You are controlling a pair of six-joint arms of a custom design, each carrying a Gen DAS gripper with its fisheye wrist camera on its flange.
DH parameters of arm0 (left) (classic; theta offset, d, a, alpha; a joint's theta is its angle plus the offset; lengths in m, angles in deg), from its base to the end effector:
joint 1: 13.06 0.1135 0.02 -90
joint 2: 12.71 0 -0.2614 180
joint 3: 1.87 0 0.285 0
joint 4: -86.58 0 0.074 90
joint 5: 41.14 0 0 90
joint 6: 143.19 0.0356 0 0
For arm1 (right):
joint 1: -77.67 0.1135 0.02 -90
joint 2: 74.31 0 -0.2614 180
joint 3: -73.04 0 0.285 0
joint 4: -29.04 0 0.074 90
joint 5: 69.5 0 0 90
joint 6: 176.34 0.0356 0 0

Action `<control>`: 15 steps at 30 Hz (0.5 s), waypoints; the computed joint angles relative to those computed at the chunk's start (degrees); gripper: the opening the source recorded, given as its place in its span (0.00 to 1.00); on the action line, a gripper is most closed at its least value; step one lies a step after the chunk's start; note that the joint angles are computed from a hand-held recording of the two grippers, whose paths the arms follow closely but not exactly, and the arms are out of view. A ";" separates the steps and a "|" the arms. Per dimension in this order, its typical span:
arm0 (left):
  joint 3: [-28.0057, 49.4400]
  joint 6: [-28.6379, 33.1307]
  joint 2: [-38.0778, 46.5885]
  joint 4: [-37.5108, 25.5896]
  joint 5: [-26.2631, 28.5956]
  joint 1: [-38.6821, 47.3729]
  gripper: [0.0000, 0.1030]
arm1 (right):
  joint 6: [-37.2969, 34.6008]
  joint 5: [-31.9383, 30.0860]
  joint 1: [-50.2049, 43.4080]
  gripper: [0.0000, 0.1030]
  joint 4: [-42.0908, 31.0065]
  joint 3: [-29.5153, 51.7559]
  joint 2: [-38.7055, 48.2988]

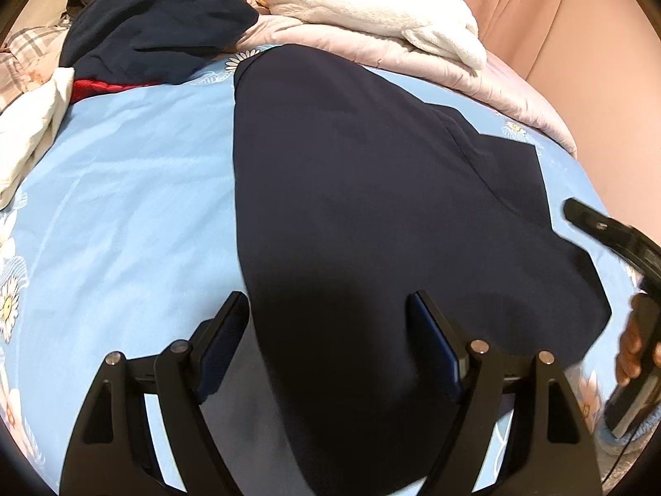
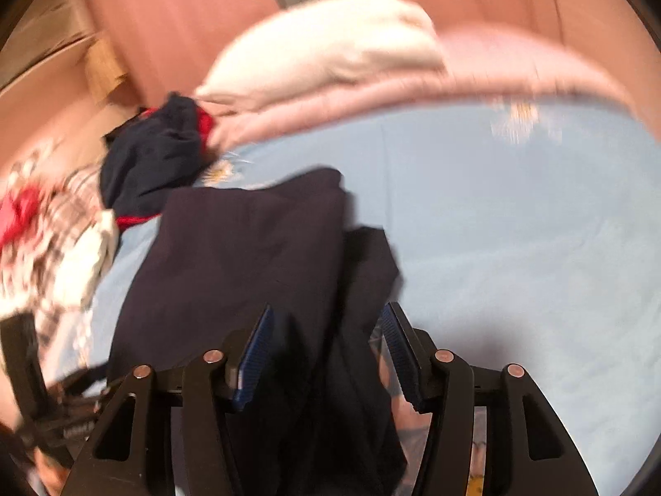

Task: Fold large clothes
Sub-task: 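Open both tools and lift them off the folded jacket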

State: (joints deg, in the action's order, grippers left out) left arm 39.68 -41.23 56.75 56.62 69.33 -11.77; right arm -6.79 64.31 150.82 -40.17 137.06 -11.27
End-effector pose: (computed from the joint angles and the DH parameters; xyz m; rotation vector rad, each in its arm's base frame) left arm 0.2374 -0.0071 0.1340 0.3651 2.4994 -0.3686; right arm 0.0883 0.2067 0.2588 0.3070 2.2942 0.2123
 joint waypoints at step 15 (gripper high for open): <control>-6.87 -0.34 -8.19 -0.79 -3.15 -0.65 0.83 | -4.59 -5.72 3.88 0.36 4.81 -1.86 9.45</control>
State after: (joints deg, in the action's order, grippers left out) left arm 32.80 -41.57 48.57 55.82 66.18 -12.42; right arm -11.38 58.59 154.70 -35.37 135.20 -1.81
